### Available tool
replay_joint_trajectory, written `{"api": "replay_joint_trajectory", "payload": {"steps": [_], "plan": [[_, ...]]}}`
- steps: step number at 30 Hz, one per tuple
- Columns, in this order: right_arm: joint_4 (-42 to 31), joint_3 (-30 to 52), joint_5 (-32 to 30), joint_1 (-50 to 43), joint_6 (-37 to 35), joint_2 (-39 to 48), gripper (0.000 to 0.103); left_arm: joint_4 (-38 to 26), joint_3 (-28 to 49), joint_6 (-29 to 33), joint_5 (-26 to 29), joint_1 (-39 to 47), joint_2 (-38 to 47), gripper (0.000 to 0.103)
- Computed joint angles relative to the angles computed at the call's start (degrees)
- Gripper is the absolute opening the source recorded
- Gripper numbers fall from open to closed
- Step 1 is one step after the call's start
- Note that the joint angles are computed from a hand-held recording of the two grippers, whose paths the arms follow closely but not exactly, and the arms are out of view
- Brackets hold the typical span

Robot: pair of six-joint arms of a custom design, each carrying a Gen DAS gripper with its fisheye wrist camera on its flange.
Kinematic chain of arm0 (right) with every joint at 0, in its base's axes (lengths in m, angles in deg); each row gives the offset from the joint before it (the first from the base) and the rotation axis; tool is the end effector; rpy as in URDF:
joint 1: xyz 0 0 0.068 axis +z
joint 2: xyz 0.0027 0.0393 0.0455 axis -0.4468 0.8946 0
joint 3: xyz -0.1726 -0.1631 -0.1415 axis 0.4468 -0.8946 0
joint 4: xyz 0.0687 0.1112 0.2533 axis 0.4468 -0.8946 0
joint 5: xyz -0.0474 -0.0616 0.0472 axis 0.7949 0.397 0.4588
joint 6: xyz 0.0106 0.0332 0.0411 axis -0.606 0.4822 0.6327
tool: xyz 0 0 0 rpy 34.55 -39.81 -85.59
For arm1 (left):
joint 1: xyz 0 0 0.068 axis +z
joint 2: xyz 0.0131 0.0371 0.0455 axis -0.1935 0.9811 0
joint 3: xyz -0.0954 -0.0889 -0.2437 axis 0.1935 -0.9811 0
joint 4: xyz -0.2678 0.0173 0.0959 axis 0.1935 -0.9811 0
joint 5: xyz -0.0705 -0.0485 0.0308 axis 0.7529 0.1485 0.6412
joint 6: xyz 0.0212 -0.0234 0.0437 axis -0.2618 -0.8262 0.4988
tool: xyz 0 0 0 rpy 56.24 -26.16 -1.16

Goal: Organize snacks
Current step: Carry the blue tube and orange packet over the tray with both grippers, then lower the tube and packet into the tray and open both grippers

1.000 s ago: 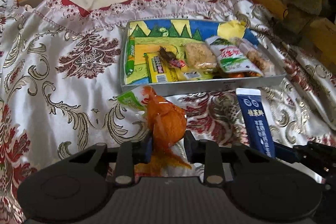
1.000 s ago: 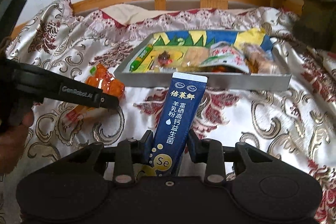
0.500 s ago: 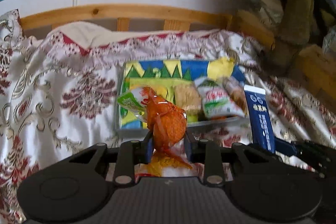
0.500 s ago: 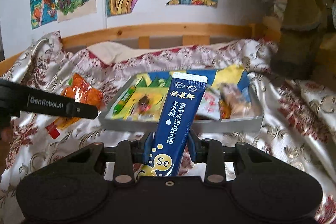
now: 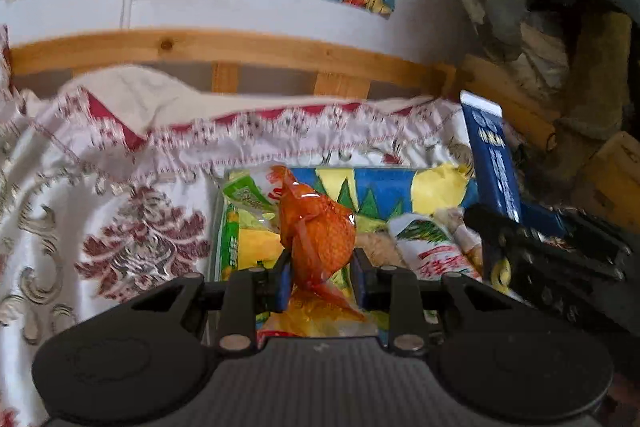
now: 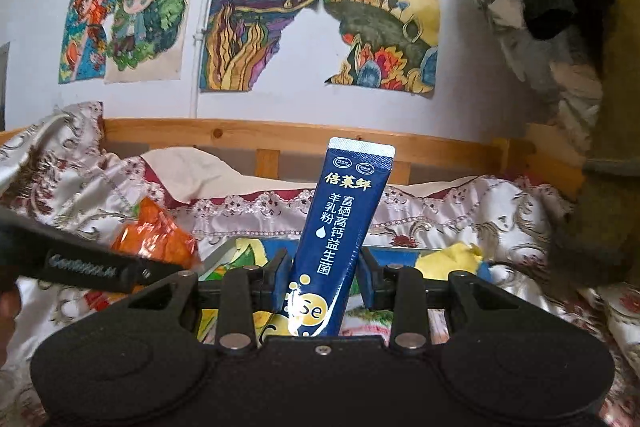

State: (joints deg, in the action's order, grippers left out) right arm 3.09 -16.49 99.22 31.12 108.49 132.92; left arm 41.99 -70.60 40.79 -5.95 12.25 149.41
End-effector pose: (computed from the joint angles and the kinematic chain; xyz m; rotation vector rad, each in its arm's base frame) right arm 0.1246 0.1426 0.0558 -0.0525 1.8550 -0.0515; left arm 0.1887 0.0549 0.0651 0.3332 2.1516 -0.4589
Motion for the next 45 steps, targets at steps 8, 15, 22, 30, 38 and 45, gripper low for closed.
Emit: {"api": "replay_joint_trajectory", "payload": {"steps": [8,15,22,30,38,45], "plan": [[5.43,9.53,-10.32,-9.5,-2.75,14.89,0.036,5.56,8.3,0.23,-0.68,-0.64,20.35,0.032],[2.2,15.01,-12.99,-11.92,-2.5,21.79,0.036,7.05,9.92,1.14,-1.55,-0.67,24.3,0.032],[0.29,16.56,-15.07,-12.63,0.06,24.82,0.033,8.97,9.2,1.31,-1.57,-1.72,24.34,0.032],[0.23,16.56,-15.78,-13.15,1.34,25.55,0.034,7.73,9.13,3.01,-0.31,-2.35,24.45,0.033],[-0.56,16.26,-14.78,-11.88,1.67,25.39,0.048,6.88,10.01,2.36,-2.11,-2.83,25.48,0.042],[-1.11,12.48,-10.05,-9.15,2.7,19.75,0.069,12.73,5.86,0.5,-3.97,-2.47,21.87,0.066]]}}
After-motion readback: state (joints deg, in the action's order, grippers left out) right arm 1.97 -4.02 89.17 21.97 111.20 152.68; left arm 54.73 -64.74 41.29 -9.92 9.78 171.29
